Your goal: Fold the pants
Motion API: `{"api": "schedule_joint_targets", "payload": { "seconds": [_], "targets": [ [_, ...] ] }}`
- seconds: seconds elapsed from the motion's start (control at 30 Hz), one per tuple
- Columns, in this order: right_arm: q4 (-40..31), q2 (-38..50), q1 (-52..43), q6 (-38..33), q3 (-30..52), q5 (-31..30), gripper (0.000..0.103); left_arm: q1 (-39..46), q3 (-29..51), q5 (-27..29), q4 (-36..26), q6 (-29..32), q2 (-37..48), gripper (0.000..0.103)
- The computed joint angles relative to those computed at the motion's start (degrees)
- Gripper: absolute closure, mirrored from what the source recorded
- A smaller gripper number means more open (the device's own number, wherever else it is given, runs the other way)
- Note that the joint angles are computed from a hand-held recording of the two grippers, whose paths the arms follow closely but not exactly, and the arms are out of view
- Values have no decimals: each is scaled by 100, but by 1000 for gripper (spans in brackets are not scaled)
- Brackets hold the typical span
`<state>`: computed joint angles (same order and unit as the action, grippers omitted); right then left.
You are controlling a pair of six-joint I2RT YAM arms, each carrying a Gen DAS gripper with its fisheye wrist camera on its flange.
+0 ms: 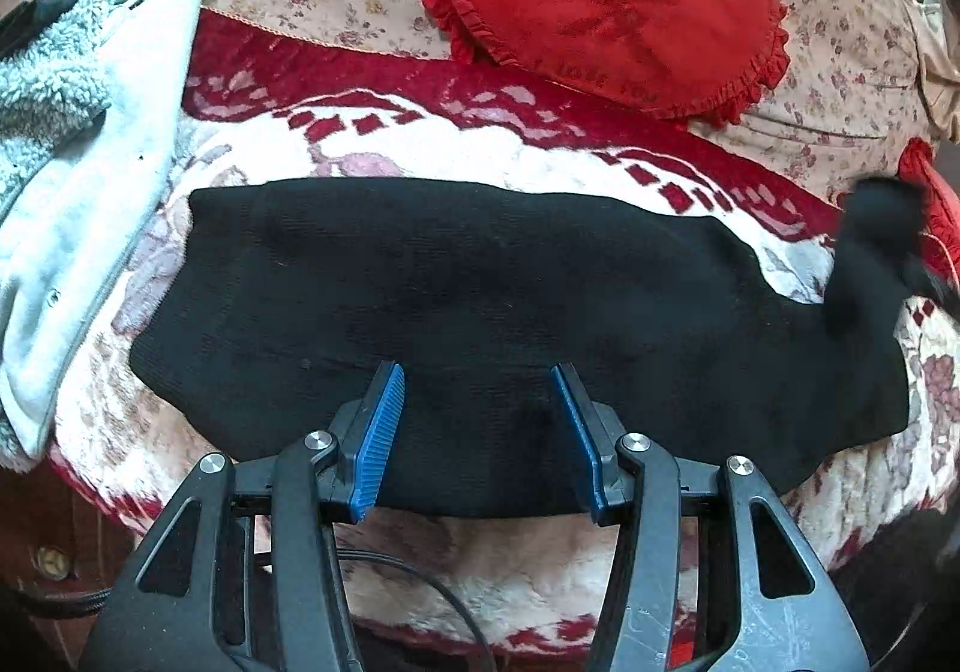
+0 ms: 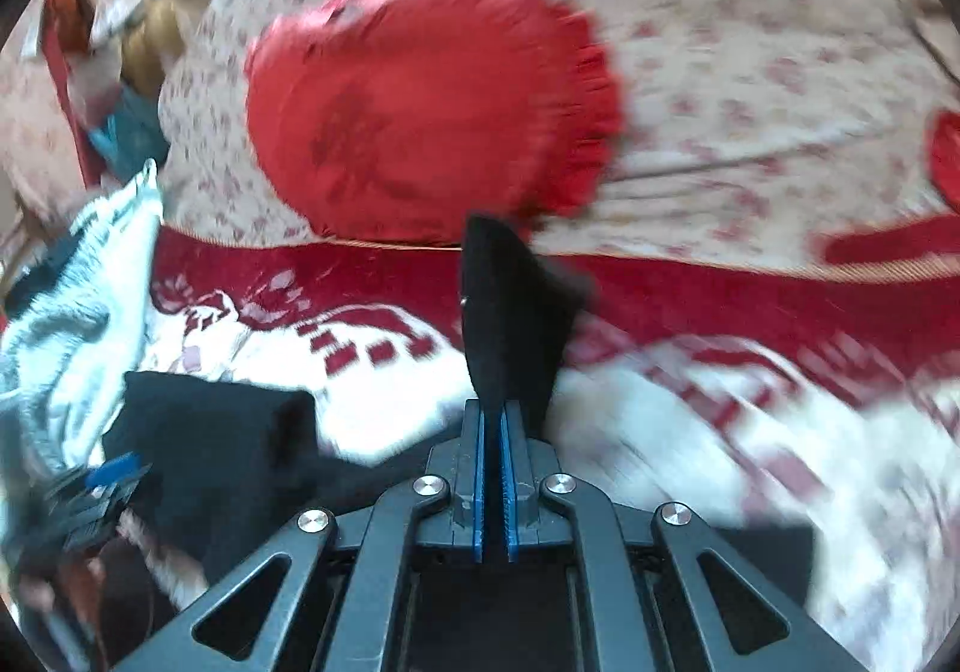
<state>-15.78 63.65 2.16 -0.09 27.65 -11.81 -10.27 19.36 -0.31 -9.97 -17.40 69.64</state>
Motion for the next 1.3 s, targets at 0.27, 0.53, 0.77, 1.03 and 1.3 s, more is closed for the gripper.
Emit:
{"api": "schedule_joint_targets", "payload": {
  "seconds": [0.27, 0.53, 0.77, 1.03, 1.3],
  "targets": [
    [-1008, 188, -3464, -2517, -1051, -1425, 98, -761, 237, -362, -17, -518, 353, 53],
    [-365, 1201, -4248, -2145, -744, -2656, 66, -1343, 479, -517, -169, -854, 546, 53],
    [-628, -91, -4210, -2334, -848, -2319, 98, -1367, 528, -566, -217, -915, 540, 53],
    [-387, 460, -4453, -2795, -929, -1645, 83, -1436, 489, -694, 27, -998, 796, 53],
    [-1687, -914, -4595, -2620, -414, -1884, 73, -1659, 563, -973, -84, -1102, 692, 53]
  ]
}}
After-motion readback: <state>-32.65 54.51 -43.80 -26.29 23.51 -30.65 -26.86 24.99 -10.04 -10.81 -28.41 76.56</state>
